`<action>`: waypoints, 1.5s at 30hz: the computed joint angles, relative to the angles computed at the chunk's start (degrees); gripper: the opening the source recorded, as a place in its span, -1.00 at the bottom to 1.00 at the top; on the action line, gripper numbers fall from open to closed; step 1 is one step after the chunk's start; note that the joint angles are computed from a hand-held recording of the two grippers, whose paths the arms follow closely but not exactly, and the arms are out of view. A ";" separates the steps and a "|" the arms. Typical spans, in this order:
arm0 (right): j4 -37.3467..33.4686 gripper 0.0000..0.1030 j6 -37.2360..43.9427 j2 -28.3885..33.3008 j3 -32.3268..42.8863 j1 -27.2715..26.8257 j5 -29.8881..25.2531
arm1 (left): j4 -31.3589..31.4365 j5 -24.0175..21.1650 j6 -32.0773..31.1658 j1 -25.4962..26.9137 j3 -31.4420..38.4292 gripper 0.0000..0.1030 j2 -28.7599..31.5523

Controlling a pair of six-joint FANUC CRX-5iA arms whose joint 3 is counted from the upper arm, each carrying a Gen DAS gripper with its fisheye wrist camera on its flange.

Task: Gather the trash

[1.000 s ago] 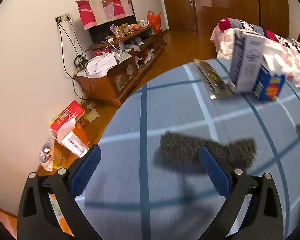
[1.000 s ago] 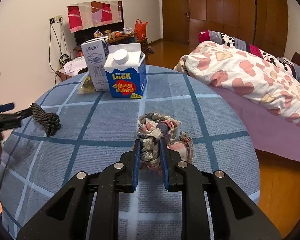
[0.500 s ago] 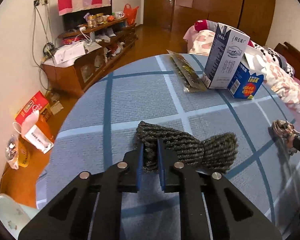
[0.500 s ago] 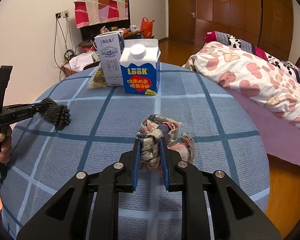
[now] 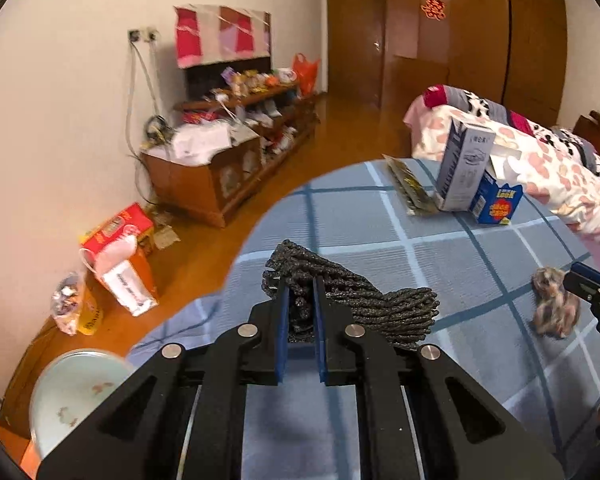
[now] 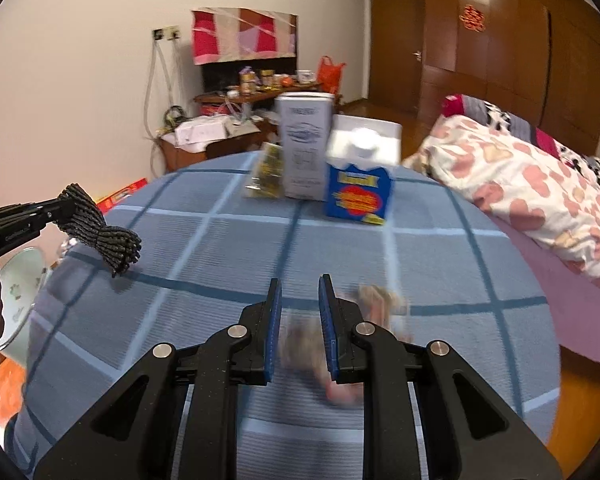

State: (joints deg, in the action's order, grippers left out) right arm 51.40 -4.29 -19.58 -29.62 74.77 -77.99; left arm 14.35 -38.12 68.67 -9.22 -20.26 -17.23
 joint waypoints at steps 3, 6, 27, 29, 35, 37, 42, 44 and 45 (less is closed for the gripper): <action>0.82 -0.62 1.25 2.06 1.36 -0.31 2.18 | 0.11 -0.01 -0.86 2.18 -2.02 -0.80 -3.35; 1.66 -0.62 2.39 3.77 2.47 -0.57 4.28 | 0.59 -0.79 -2.33 4.62 -3.70 -0.80 -6.39; -5.56 0.33 -1.44 -2.85 -1.25 -0.19 -6.86 | 12.01 -6.68 -14.80 21.27 -13.03 -0.80 -18.70; -6.95 0.37 -0.40 -2.39 -1.03 -1.26 -5.76 | 11.56 -6.56 -14.09 20.33 -12.88 -0.79 -18.59; -11.10 -0.42 4.17 -1.30 0.63 -4.23 -0.70 | 12.32 -6.71 -14.10 20.33 -12.68 -0.79 -19.09; -9.56 -0.47 3.75 -1.43 0.37 -3.55 0.52 | 12.31 -6.72 -14.32 20.98 -12.74 -0.79 -19.67; -4.90 -0.47 4.52 2.08 2.66 -2.59 3.19 | 12.74 -8.15 -15.34 24.03 -13.44 -0.79 -21.35; -4.04 -0.47 5.16 3.34 3.82 -2.67 4.29 | 12.97 -8.77 -15.78 25.20 -13.69 -0.79 -21.86; -3.50 -0.47 5.52 4.18 4.41 -2.94 5.46 | 13.07 -9.13 -16.04 26.00 -13.84 -0.79 -22.16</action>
State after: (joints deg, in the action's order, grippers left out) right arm 47.89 1.24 -15.40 -25.20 71.83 -72.53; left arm 27.43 -47.25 52.63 16.79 -34.10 -39.39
